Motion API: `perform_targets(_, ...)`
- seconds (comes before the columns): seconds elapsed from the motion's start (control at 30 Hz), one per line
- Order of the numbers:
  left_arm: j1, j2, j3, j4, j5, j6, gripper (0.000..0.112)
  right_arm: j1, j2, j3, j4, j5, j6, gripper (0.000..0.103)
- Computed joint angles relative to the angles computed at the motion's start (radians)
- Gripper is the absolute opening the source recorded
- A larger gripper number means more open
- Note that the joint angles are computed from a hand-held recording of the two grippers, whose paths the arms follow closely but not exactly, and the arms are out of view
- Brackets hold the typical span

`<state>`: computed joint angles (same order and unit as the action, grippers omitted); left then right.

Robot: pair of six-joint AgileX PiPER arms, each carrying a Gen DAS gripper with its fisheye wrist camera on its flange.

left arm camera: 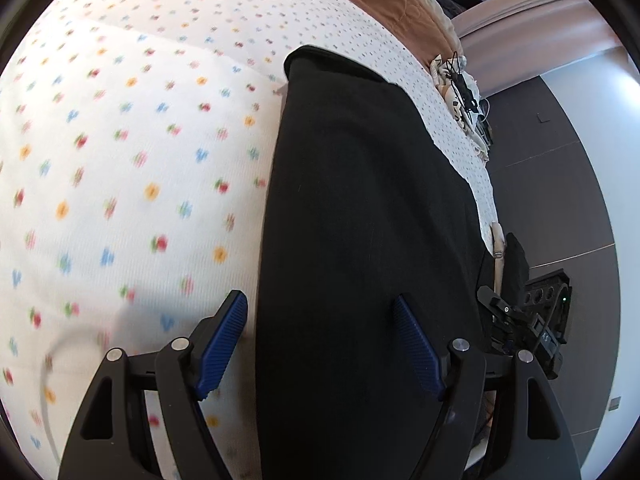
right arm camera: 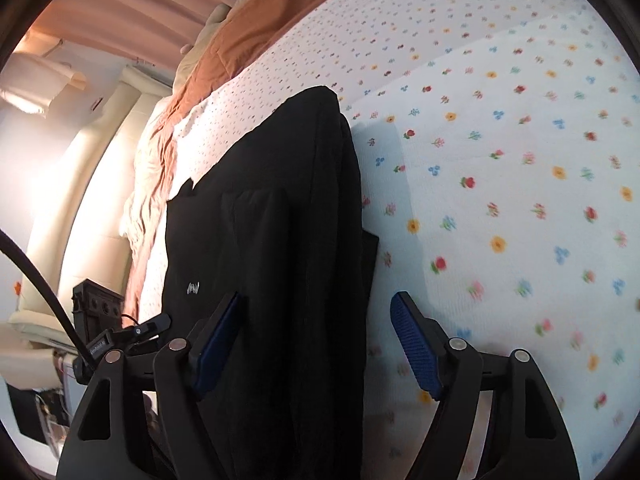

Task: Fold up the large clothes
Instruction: 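Close both tools on the end of the folded black shirt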

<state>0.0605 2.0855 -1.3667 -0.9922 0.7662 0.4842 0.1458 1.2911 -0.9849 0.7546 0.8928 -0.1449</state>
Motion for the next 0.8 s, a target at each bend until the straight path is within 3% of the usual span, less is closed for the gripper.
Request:
perform_targets(0.23, -0.056, 0.033, -0.143, 0.149, 0.001, -0.106, 0.076, -0.029, 0.088, -0.002, 0.113, -0.04, -0.074, 0.054)
perform_targets(0.37, -0.107, 0.011, -0.169, 0.243, -0.026, -0.123, 0.076, -0.084, 0.08, 0.058, 0.198, -0.049, -0.143, 0.031)
perform_targets(0.43, -0.115, 0.005, -0.167, 0.254, -0.037, -0.119, 0.076, -0.105, 0.069, 0.102, 0.262, -0.057, -0.208, 0.029)
perform_targets(0.53, -0.085, 0.03, -0.174, 0.21, -0.011, -0.114, 0.076, -0.089, 0.053, 0.104, 0.237, -0.059, -0.213, 0.031)
perform_targets(0.63, -0.044, 0.044, -0.151, 0.131, 0.015, -0.069, 0.076, -0.087, 0.063, 0.057, 0.172, 0.003, -0.175, 0.037)
perform_targets(0.8, 0.01, 0.059, -0.097, 0.02, 0.046, 0.007, 0.076, -0.025, 0.072, -0.07, -0.028, 0.082, -0.071, 0.069)
